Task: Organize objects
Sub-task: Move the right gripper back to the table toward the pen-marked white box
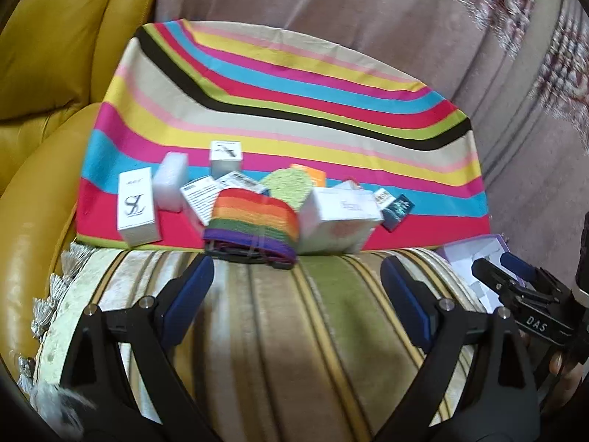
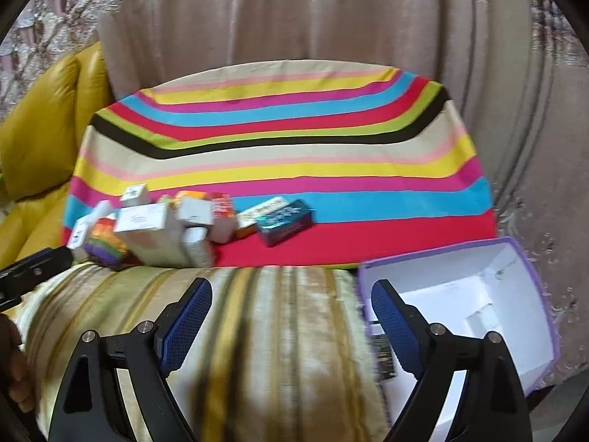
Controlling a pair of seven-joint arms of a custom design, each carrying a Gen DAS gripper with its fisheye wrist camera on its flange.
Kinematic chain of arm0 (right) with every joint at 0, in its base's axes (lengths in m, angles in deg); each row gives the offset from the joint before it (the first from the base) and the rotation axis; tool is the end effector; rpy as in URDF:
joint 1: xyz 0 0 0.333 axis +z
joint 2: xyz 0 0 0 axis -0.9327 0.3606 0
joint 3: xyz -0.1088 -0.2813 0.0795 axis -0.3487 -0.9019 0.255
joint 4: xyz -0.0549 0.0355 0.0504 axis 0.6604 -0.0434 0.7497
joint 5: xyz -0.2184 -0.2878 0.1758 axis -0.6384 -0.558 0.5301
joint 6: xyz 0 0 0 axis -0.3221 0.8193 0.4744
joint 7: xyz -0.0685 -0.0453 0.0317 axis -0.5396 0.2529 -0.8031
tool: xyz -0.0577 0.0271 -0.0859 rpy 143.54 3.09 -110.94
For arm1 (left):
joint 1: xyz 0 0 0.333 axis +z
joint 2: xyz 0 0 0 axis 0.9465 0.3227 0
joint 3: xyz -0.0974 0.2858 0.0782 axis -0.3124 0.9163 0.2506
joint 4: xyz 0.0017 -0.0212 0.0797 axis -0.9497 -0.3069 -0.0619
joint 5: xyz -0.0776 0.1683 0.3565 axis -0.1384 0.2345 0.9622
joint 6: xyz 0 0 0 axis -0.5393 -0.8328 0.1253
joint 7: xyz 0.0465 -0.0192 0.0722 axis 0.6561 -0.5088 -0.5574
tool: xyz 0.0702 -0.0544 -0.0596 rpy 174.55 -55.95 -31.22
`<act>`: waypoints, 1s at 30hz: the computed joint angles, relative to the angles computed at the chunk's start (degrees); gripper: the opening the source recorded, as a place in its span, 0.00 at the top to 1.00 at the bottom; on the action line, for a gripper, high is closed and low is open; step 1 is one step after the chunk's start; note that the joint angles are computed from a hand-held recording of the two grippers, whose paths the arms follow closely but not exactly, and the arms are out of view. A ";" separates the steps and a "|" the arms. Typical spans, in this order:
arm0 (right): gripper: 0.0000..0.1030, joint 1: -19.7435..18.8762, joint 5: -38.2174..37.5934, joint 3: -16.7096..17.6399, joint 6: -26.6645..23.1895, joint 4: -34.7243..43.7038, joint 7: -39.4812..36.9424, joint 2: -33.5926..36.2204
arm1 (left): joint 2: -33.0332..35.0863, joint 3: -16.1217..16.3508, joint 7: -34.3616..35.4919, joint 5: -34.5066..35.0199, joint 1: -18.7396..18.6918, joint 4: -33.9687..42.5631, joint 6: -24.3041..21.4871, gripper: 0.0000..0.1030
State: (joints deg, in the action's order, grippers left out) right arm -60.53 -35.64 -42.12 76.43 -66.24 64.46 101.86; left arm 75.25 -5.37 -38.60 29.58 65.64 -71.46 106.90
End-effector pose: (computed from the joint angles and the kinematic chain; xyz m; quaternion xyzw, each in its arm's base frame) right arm 0.6903 0.1727 0.3716 -0.8539 0.3576 -0.1180 0.3592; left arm 0.5168 -0.1530 0.3623 -0.8706 0.3000 -0.2634 0.2875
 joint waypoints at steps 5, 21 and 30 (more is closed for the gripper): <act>0.13 1.10 -0.93 0.35 -1.21 -1.01 0.00 -0.77 | -1.56 0.38 -1.24 -0.31 0.73 -2.31 0.74 0.09; 0.13 6.61 -4.40 0.99 -4.36 2.26 4.07 1.15 | -6.07 0.94 -6.04 -0.35 5.27 -9.35 3.57 0.09; 0.13 10.80 -10.55 0.22 -1.92 4.71 9.63 3.72 | -7.66 2.27 -6.35 -1.31 8.32 -12.68 6.28 0.09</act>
State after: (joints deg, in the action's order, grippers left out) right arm -49.73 -46.18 -41.90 74.51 -61.52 74.09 105.58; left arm 67.59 -3.10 -44.95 28.28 73.96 -84.14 113.18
